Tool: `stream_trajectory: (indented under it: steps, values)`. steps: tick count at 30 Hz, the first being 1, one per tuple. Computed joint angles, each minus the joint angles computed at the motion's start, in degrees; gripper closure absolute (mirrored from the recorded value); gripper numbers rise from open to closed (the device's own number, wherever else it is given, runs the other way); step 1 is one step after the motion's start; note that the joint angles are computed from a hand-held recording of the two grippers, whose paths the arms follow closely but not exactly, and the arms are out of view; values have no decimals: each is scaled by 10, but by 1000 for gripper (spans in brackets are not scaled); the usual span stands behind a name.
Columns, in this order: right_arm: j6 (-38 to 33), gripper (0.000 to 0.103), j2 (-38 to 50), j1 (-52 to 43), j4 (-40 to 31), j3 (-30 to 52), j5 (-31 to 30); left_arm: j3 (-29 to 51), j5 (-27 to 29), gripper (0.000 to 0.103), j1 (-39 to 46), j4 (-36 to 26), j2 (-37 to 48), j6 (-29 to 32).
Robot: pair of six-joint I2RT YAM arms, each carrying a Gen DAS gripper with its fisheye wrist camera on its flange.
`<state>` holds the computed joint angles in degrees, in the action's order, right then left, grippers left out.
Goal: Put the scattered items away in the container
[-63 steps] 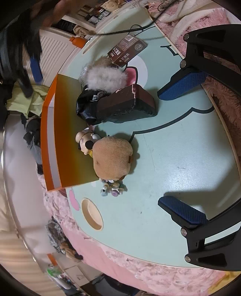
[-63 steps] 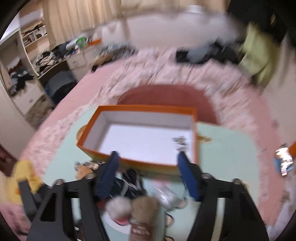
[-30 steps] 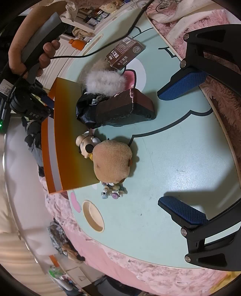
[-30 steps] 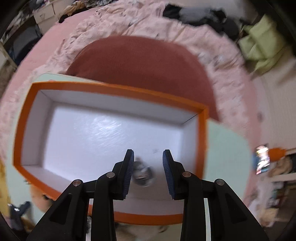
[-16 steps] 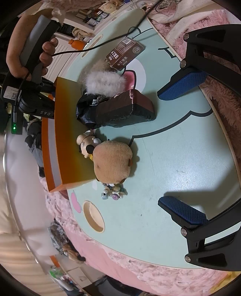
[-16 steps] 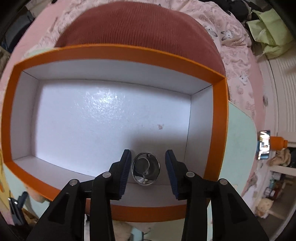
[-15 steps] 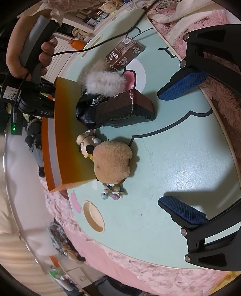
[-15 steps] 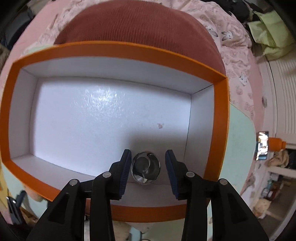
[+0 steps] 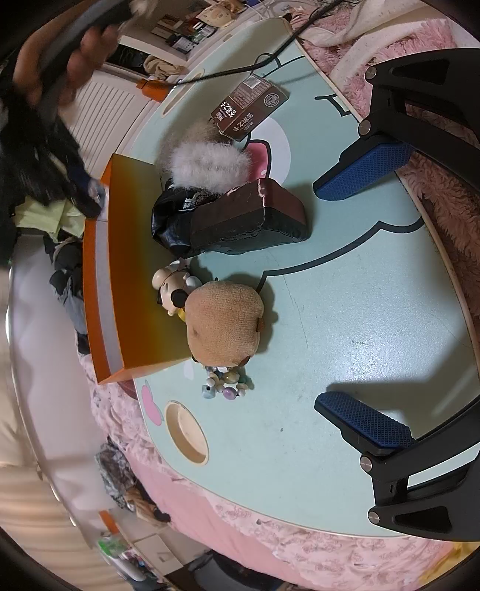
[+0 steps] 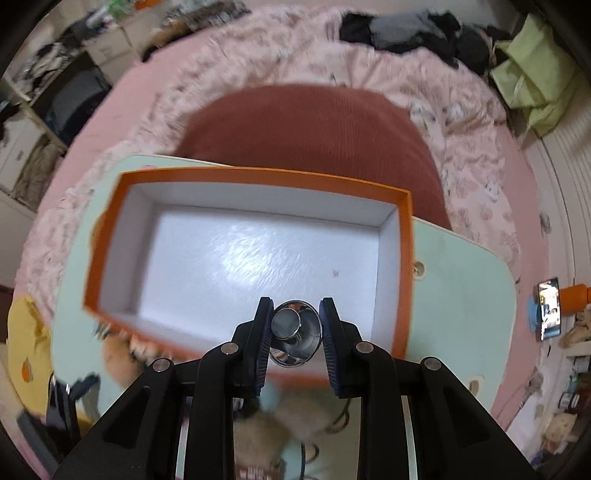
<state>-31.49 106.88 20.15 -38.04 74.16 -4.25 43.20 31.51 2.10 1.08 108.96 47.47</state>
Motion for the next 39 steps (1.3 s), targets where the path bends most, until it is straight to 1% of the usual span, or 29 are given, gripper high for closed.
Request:
stream_trajectory:
  steps: [2,5,6,10,15,18,20,21,23,24,25,27,28,30,33,34,37,39]
  values:
    - [-21,76,-46,-22,15,-49,-31,-1,-1,0,-1,1,0,-2]
    - [-60,76,-109,-64,52,-137,-57,1,-1,0,-1,0,1,-1]
    - [-76,76,-112,-79,59,-150,-64,2,-1,0,-1,-1,2,0]
    - [-104,76,-90,-126,83,-195,-85,3,-2,0,-2,-1,2,-1]
    - [-105,76,-29,-146,93,-191,-94,4,-2,0,-2,-3,4,0]
    - [-105,75,-30,-146,111,-205,-103,8,-1,0,-2,-7,5,2]
    - [-106,74,-43,-148,135,-224,-115,16,-3,0,-2,-18,8,7]
    - [-106,72,-59,-150,158,-244,-128,21,-5,0,-2,-25,9,10]
    - [-102,65,-87,-160,195,-279,-153,34,-23,0,-9,-50,4,13]
    - [-97,57,-102,-167,213,-298,-167,36,-25,0,-10,-55,-5,12]
    - [-91,48,-118,-176,232,-317,-179,32,-18,0,-8,-57,-23,11]
    - [-83,44,-153,-190,274,-359,-190,28,10,0,0,-64,-68,5]
    - [-79,44,-170,-196,292,-377,-190,38,20,1,-1,-83,-89,4]
    - [-69,44,-198,-202,315,-406,-187,77,30,0,-12,-132,-105,-4]
    - [-63,44,-239,-199,348,-452,-165,170,28,0,-40,-215,-81,-43]
    - [-67,44,-246,-202,361,-463,-164,195,18,0,-56,-222,-71,-62]
    - [-83,43,-259,-218,362,-476,-180,214,-42,0,-103,-177,-56,-114]
    - [-92,43,-262,-230,357,-480,-190,232,-72,0,-134,-172,-41,-131]
